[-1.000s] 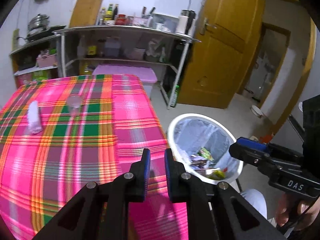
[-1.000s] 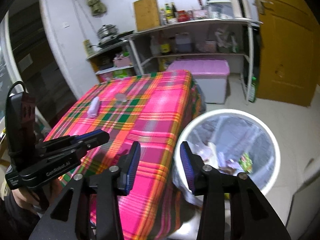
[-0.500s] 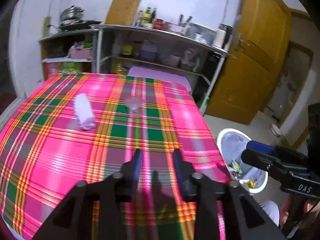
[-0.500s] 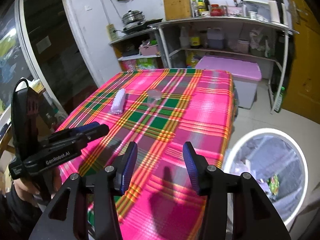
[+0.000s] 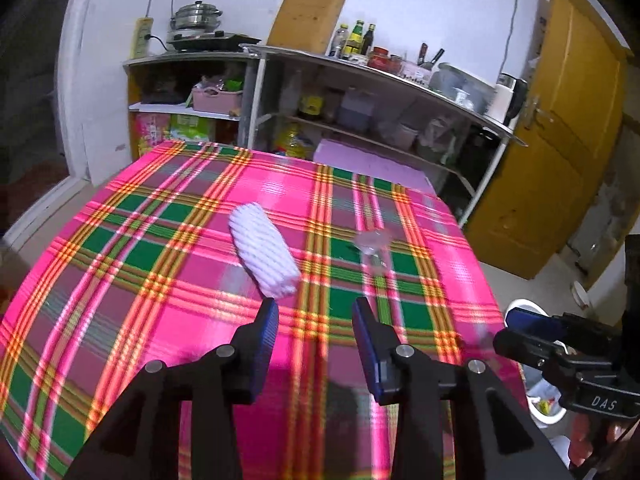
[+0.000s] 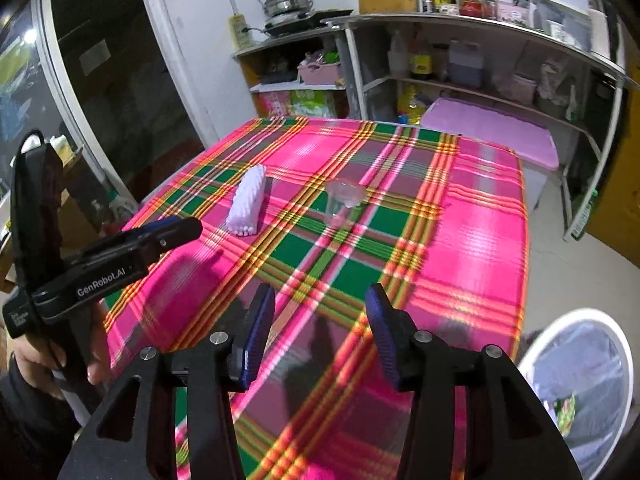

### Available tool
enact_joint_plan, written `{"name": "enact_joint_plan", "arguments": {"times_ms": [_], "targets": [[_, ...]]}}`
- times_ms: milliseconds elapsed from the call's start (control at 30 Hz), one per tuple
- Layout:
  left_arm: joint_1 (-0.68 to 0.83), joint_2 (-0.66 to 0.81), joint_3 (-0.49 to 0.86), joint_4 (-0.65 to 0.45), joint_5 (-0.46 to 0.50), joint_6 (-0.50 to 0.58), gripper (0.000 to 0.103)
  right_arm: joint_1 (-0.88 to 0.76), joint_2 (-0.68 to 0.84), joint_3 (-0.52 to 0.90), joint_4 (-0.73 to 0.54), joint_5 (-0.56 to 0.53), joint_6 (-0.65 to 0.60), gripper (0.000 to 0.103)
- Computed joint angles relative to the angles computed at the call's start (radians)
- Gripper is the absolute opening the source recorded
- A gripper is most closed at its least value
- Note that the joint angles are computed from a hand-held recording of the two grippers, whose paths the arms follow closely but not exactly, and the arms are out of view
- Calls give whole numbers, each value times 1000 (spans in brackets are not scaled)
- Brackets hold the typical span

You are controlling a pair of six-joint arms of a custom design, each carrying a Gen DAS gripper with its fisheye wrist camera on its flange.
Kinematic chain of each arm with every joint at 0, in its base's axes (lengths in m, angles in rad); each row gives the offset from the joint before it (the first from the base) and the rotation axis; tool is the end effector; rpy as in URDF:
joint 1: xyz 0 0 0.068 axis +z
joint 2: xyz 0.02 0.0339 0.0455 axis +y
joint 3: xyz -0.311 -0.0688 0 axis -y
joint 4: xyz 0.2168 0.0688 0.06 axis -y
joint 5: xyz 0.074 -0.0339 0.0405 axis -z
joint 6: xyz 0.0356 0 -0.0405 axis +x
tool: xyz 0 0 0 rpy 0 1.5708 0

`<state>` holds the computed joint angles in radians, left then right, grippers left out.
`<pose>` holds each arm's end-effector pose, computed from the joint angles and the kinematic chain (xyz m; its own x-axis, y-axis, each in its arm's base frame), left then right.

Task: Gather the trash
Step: 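Move both open grippers back toward the foam net and clear cup, then grasp the white foam net with the left gripper while the right gripper grasps the clear cup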

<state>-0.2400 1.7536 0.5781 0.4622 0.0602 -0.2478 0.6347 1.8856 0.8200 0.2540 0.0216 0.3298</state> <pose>0.2892 -0.0730 0.1707 -0.6852 -0.0844 -0.7234 0.1170 0.9676 -0.2236 0.2816 0.2064 0.1690 -0.7407 -0.1434 -0.6563 -0.3604 0.9093 0.2081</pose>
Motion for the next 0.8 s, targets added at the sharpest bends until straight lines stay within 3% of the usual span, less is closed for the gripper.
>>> {"name": "enact_joint_plan", "arguments": {"times_ms": [467, 800], "targets": [[92, 287, 311, -144, 31, 17, 39, -75, 263, 334, -160, -70, -45, 48], [109, 345, 377, -161, 56, -2, 45, -105, 383, 505, -214, -115, -18, 48]]}}
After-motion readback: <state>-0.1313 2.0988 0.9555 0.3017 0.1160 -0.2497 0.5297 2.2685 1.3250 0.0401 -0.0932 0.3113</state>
